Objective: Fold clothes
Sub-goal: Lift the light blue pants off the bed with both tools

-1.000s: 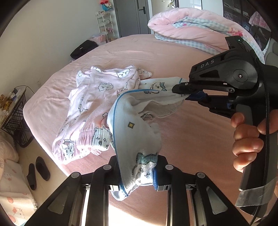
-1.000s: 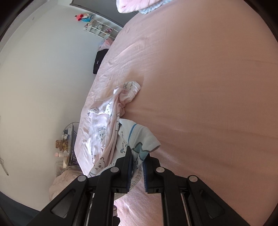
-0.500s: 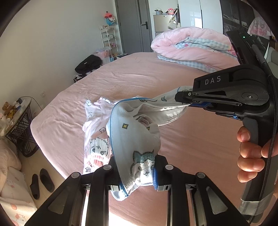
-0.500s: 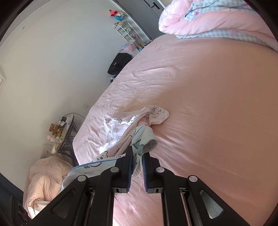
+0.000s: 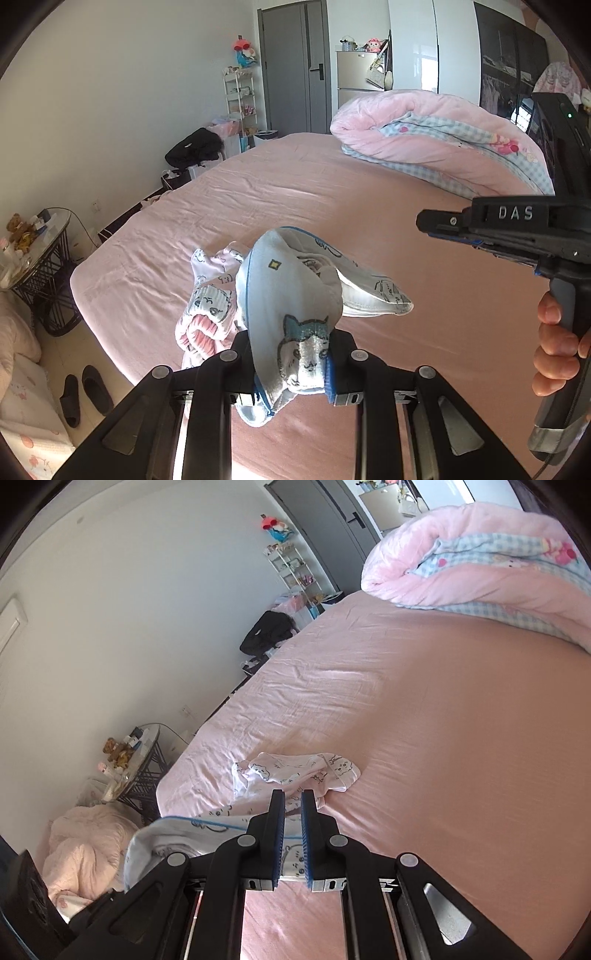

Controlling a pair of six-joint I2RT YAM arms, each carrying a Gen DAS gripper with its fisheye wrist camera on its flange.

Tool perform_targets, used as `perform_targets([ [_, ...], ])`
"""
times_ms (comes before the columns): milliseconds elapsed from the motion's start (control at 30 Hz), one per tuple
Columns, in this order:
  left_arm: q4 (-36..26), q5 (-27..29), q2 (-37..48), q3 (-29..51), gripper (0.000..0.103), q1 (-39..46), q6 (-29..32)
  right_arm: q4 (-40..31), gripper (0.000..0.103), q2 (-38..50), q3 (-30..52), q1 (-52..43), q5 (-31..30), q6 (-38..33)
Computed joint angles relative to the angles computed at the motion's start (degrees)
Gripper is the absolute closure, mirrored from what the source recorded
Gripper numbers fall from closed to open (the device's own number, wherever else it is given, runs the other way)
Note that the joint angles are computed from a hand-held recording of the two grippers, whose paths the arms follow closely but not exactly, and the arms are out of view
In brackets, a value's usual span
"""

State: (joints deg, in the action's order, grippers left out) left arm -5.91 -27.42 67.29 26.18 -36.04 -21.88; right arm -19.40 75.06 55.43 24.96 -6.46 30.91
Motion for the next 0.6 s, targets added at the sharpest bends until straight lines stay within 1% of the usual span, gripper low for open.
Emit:
perform_targets([
  [100,-2.0,0.3,-1.3,2.1,0.082,0.3,1.6,-4.2,0.096,1.1,1.5,2.4,4.3,-3.2],
  [233,-4.4,2.5,-3.0,4.4,0.082,1.3,3.4,-5.3,0.095,1.9,0.6,6.5,11.9,-6.8],
  [267,-4.8,2.3,-3.1,4.9,0.082,1.3,3.9,-5.5,0.094,2.1,0.3,6.6,11.9,-7.1],
  [300,-5.1,2.1,-3.3,5.3,0.082,1.3,4.5,-5.8,0.091,2.3,0.0,6.8,11.8,-7.4],
  [333,-5.4,1.8,-3.6,5.7,0.082,1.3,5.1,-6.1,0.084,2.5,-0.3,7.0,11.8,-7.7],
  [400,-5.9,1.4,-3.7,6.6,0.082,1.5,6.2,-5.8,0.075,2.6,-1.1,6.7,11.4,-6.9],
  [567,-8.5,2.1,-3.6,10.0,0.082,3.6,9.0,-4.2,0.073,2.0,-3.3,5.2,10.3,-4.7],
  [600,-9.0,2.4,-4.0,10.6,0.082,4.0,9.4,-3.7,0.071,1.6,-3.6,5.0,10.1,-5.2],
])
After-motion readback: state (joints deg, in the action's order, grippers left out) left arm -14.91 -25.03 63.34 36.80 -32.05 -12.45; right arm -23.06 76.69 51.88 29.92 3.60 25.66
